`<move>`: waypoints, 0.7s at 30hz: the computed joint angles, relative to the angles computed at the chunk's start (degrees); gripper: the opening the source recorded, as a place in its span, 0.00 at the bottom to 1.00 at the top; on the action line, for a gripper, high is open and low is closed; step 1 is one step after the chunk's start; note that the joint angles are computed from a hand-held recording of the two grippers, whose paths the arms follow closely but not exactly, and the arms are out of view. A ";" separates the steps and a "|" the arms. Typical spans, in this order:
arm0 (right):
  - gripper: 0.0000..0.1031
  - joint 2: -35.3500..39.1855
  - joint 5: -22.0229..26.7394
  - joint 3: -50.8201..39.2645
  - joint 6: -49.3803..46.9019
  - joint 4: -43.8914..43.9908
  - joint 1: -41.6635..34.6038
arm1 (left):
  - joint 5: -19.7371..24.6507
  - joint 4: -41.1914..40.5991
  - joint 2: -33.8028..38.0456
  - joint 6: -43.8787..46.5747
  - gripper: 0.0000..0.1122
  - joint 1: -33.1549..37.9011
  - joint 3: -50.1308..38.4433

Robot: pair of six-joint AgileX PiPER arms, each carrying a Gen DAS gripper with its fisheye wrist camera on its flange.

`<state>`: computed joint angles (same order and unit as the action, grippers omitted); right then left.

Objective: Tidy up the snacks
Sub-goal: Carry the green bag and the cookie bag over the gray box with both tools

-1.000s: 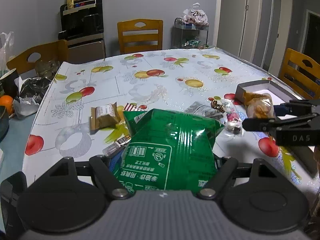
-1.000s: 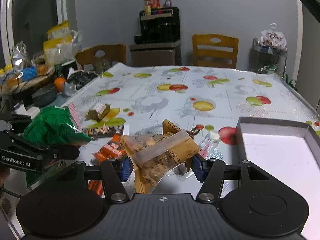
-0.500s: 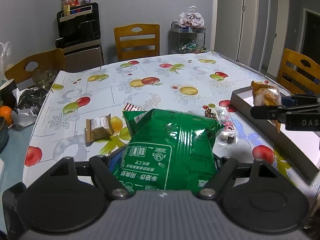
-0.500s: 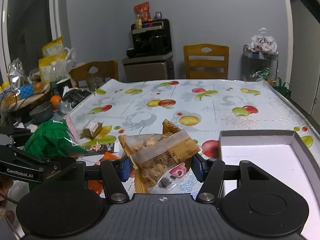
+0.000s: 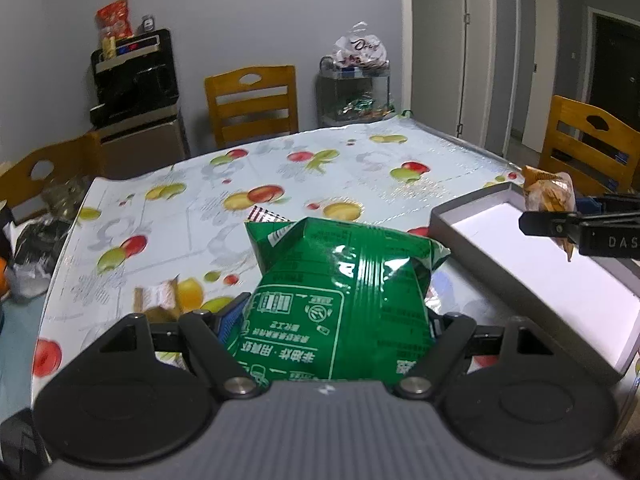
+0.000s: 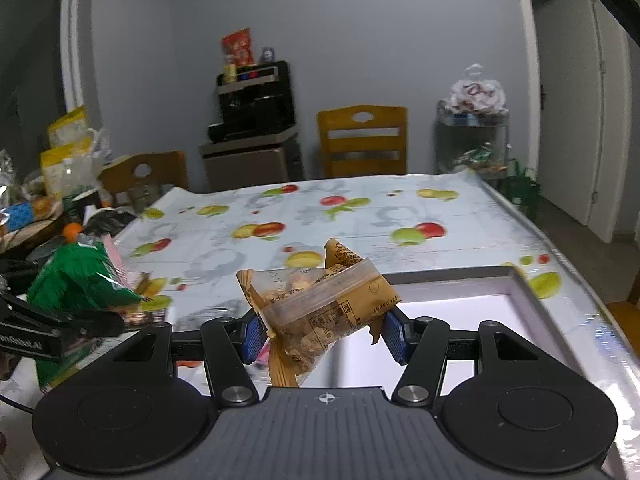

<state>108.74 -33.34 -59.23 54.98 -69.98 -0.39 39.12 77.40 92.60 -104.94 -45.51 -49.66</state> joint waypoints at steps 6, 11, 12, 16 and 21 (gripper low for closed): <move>0.56 1.35 0.37 -1.22 -0.15 -0.43 -2.86 | -1.08 -1.52 4.39 4.88 0.70 0.10 -7.03; 0.56 2.92 2.12 -2.87 0.49 -1.15 -4.02 | -2.92 -4.01 9.13 12.08 0.70 0.62 -15.14; 0.56 3.18 2.55 -3.14 0.61 -1.40 -4.33 | -3.39 -4.69 10.18 13.91 0.70 0.82 -17.00; 0.56 4.24 4.60 -3.97 -0.89 -0.63 -5.02 | -5.45 -9.09 15.63 23.29 0.70 1.83 -26.56; 0.56 5.87 6.89 -5.54 -1.19 -0.60 -5.99 | -8.01 -20.08 24.44 39.58 0.70 3.25 -41.85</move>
